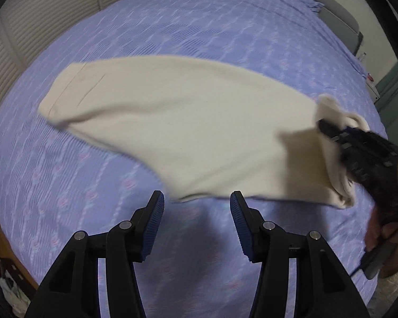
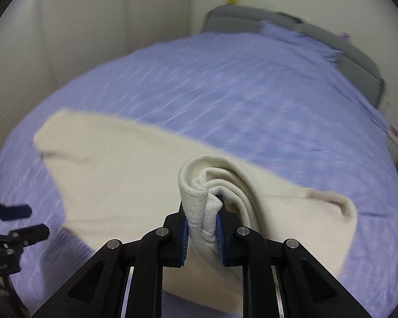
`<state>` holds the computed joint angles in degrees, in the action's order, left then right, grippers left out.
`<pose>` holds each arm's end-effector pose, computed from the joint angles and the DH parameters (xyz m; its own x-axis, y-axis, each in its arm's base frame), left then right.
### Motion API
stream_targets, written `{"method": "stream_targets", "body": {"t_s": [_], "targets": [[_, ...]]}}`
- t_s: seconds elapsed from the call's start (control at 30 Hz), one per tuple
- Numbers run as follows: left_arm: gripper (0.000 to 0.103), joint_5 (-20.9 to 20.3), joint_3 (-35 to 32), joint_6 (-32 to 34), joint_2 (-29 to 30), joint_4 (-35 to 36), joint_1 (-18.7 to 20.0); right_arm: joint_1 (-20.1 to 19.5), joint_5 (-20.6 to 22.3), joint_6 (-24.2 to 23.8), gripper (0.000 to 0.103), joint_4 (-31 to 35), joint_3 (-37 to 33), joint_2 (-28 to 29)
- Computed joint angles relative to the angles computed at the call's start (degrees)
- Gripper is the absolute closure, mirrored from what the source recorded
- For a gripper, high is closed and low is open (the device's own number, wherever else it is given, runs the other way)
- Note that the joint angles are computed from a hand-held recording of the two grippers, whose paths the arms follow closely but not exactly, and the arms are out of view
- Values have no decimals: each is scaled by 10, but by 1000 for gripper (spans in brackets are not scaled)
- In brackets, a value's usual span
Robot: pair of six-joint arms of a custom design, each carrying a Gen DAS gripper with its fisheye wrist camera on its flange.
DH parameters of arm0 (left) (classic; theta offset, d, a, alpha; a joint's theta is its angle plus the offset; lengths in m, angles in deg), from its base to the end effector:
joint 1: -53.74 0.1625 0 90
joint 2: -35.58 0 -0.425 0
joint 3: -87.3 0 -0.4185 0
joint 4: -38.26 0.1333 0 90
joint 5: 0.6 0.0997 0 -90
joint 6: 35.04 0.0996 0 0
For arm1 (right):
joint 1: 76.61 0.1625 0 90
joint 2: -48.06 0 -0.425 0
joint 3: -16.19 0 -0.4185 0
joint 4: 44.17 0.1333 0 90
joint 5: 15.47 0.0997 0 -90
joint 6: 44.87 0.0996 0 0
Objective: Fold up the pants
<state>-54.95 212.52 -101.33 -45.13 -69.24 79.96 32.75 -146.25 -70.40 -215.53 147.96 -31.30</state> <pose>-0.2915 -0.3568 0.1712 -0.7807 -0.0203 -0.6246 0.2101 0.9328 -0.2928 0.2161 -0.4090 0.2308 -0.6142 -0.3132 0.7244 -0.6148 0.7653 -0.1905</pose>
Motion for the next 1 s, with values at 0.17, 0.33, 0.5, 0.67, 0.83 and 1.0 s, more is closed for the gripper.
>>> {"method": "stream_targets", "body": {"t_s": [0.17,0.33,0.5,0.67,0.83,1.0], "targets": [[52,-15,31,20,-46,16,19,21,-53,21,84,-4,0,90],[52,-11,48,68,-56,-6,32,21,-67,77,77,17,6,103],[51,7,39,122,-37,-38,41,40,-4,150,55,74,30,38],[46,8,31,159,-29,-78,23,69,-13,196,42,41,79,-62],[36,20,15,219,14,-167,6,37,-70,144,21,-95,99,-120],[32,21,-16,306,94,-262,15,-36,-40,122,21,-77,90,-153]]}}
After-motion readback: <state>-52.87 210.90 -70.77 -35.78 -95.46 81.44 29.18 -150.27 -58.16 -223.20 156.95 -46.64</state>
